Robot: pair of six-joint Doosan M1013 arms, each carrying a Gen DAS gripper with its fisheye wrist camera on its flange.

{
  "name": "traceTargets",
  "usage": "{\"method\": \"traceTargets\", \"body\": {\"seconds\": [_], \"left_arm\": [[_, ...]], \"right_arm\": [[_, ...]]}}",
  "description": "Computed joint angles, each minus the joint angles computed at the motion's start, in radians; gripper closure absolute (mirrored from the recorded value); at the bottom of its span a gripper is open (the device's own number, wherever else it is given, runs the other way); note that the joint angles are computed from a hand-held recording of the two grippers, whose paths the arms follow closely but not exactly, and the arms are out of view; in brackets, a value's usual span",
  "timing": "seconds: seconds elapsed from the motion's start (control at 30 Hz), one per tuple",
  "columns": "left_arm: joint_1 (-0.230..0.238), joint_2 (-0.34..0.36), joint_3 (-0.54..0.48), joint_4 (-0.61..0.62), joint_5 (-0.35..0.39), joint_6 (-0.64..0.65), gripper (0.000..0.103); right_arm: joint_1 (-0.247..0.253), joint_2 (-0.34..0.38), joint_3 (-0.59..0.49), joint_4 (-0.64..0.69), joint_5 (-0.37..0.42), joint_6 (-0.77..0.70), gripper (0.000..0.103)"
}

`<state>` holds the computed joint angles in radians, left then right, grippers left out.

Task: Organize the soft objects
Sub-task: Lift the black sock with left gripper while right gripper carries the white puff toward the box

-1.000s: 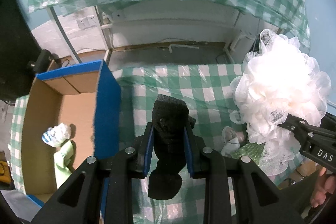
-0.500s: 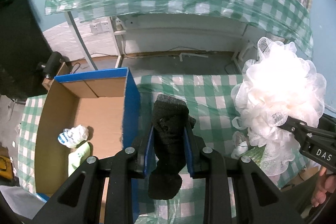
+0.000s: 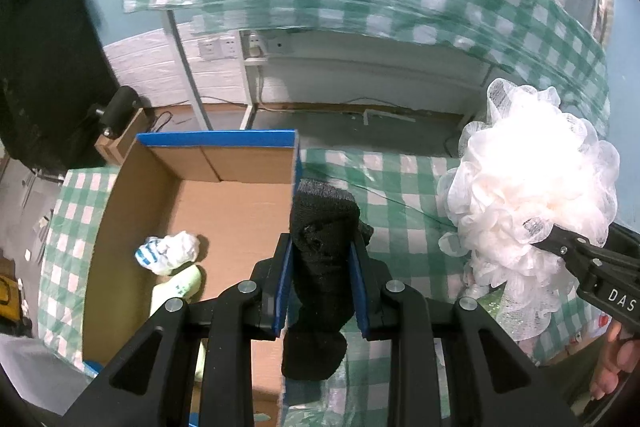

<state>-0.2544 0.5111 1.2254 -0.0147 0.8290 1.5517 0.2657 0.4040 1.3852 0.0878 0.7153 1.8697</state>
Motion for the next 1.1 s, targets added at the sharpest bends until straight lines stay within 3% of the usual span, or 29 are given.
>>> {"method": "traceTargets", "body": {"seconds": [0.2, 0.67, 1.1], "left_arm": [[0.021, -0.012, 0.011, 0.006, -0.01, -0.019, 0.076], [0.068, -0.03, 0.038, 0.051, -0.028, -0.083, 0.076], [0.119, -0.036, 0.062, 0.083, -0.021, -0.142, 0.076]], "right_arm": [[0.012, 0.004, -0.013, 0.036, -0.027, -0.047, 0.059], [0.054, 0.06, -0.116, 0.113, -0.003, -0.153, 0.06], [0.107, 0.16, -0.266, 0.148, 0.099, -0.23, 0.067]]}}
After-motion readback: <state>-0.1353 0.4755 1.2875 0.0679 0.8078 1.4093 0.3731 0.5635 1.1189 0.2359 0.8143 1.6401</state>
